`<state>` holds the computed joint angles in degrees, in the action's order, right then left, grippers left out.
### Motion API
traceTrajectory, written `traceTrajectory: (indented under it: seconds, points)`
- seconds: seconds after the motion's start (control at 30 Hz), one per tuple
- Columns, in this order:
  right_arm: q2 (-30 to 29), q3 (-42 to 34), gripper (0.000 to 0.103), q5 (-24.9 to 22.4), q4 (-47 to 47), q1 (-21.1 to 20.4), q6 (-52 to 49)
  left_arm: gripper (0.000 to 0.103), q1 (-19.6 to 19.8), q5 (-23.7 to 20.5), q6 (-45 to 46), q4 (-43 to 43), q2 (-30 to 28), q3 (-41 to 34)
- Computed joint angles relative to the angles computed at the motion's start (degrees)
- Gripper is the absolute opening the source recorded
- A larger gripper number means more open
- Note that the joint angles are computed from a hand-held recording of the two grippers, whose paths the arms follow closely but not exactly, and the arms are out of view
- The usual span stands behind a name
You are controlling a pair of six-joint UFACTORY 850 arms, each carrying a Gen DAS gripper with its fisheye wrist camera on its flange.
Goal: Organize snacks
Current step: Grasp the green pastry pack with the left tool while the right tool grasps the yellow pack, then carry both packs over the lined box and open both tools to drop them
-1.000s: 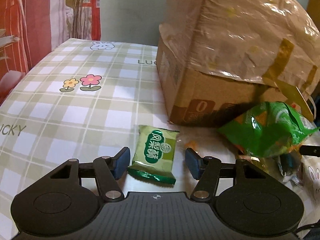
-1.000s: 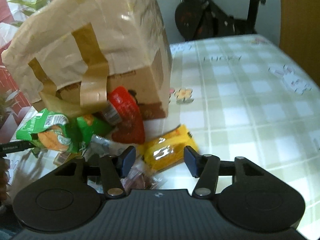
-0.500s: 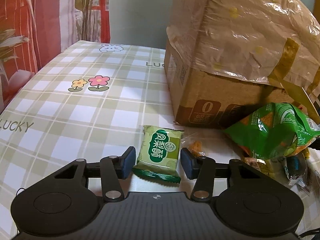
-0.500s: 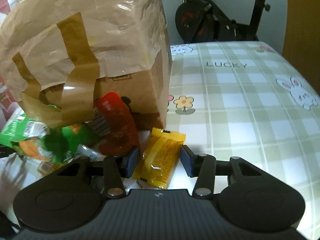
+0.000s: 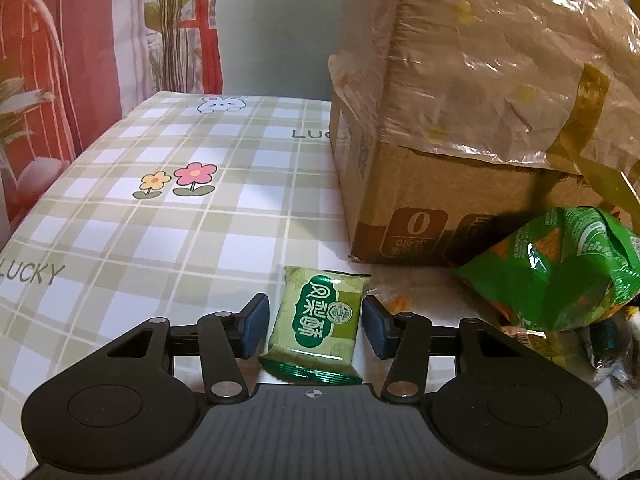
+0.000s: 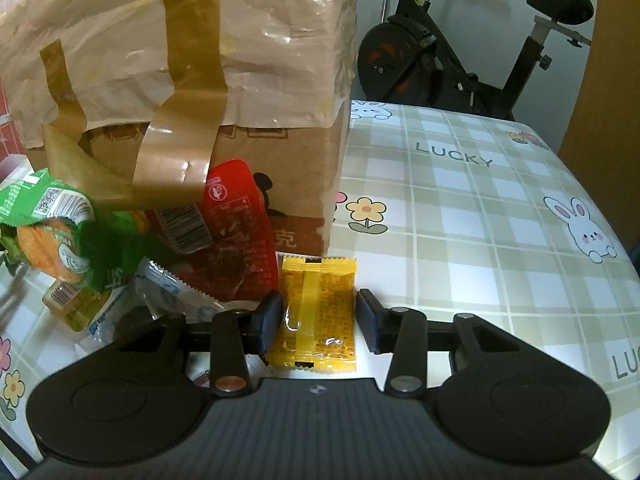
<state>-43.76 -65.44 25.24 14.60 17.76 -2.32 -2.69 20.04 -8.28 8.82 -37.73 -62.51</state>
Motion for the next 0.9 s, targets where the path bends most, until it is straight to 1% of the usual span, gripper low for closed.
traceTrajectory:
  seconds: [0.03, 0.07, 0.1, 0.13, 0.2, 0.3, 0.33, 0.57, 0.73, 0.9]
  points:
    - [0.0, 0.2, 0.04, 0.4, -0.4, -0.1, 0.6, 0.052, -0.2, 0.1, 2.2, -2.1, 0.0, 0.1]
    - [0.0, 0.4, 0.04, 0.8, -1.4, -0.3, 1.8, 0.046, -0.3, 0.3, 4.2, -3.8, 0.1, 0.3]
    - [0.0, 0.6, 0.039, 1.3, -2.9, -0.6, 3.5, 0.043, -0.3, 0.6, 4.9, -4.5, 0.2, 0.5]
    - [0.1, 1.1, 0.038, 1.9, -4.5, -0.8, 5.6, 0.043, 0.0, 0.7, 3.3, -3.3, 0.3, 0.8]
    - [0.3, 1.6, 0.037, 2.8, -7.2, -1.3, 9.1, 0.043, 0.8, 1.4, -3.0, 1.7, 0.9, 1.6]
    - [1.3, 2.9, 0.035, 3.4, -10.4, -1.9, 14.1, 0.043, 1.3, 3.5, -4.3, 2.8, 2.5, 3.8]
    - [1.7, 3.7, 0.035, 4.4, -11.6, -2.1, 15.7, 0.043, 1.6, 4.3, -5.4, 3.5, 3.2, 4.6]
    - [6.6, 9.2, 0.035, 11.4, -8.5, -2.2, 13.3, 0.043, 2.9, 8.8, -9.9, 6.7, 8.1, 8.0]
    - [10.9, 12.7, 0.035, 18.0, -8.4, -2.3, 12.8, 0.043, 3.0, 13.8, -9.2, 6.2, 12.1, 9.4]
    - [14.8, 14.4, 0.035, 24.4, -10.0, -3.0, 14.4, 0.043, 1.9, 18.1, -7.3, 4.2, 15.2, 9.2]
